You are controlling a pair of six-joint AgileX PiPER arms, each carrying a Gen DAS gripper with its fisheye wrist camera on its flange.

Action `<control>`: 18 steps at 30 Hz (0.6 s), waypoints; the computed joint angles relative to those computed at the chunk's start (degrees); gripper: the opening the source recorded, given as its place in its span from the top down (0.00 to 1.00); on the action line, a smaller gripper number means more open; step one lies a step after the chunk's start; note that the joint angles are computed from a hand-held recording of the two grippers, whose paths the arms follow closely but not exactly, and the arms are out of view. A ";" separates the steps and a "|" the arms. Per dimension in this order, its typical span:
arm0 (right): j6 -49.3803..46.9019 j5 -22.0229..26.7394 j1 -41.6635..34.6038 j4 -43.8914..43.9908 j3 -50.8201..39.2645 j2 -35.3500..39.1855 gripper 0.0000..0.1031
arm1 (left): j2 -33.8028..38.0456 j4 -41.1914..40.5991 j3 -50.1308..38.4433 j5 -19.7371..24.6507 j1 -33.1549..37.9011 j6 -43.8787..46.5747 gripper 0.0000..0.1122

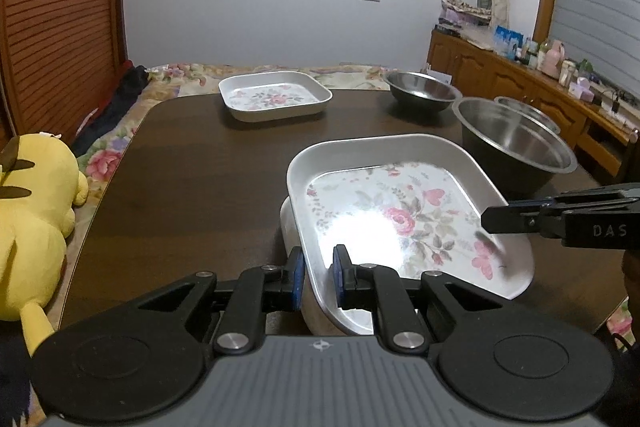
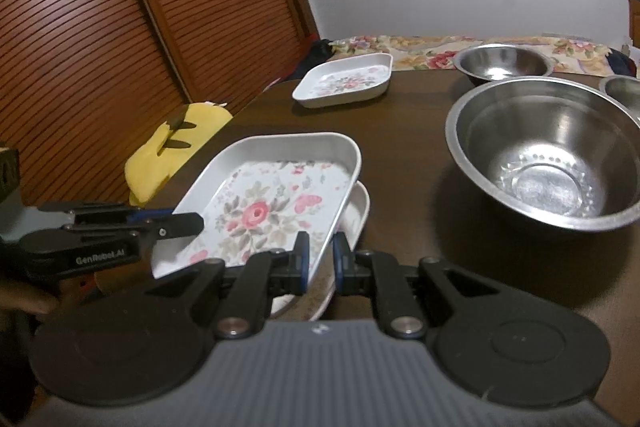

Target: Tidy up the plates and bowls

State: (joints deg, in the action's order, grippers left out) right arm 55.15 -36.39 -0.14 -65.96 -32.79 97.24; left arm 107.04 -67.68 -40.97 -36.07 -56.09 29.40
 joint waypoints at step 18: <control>-25.24 -3.82 7.05 29.39 6.94 2.33 0.86 | 3.61 -5.14 -2.06 -4.09 -1.84 5.62 0.86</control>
State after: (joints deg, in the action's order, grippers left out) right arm 29.90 -40.21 6.91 -36.57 -25.85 99.57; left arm 110.65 -72.82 -43.03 -40.16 -57.93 35.02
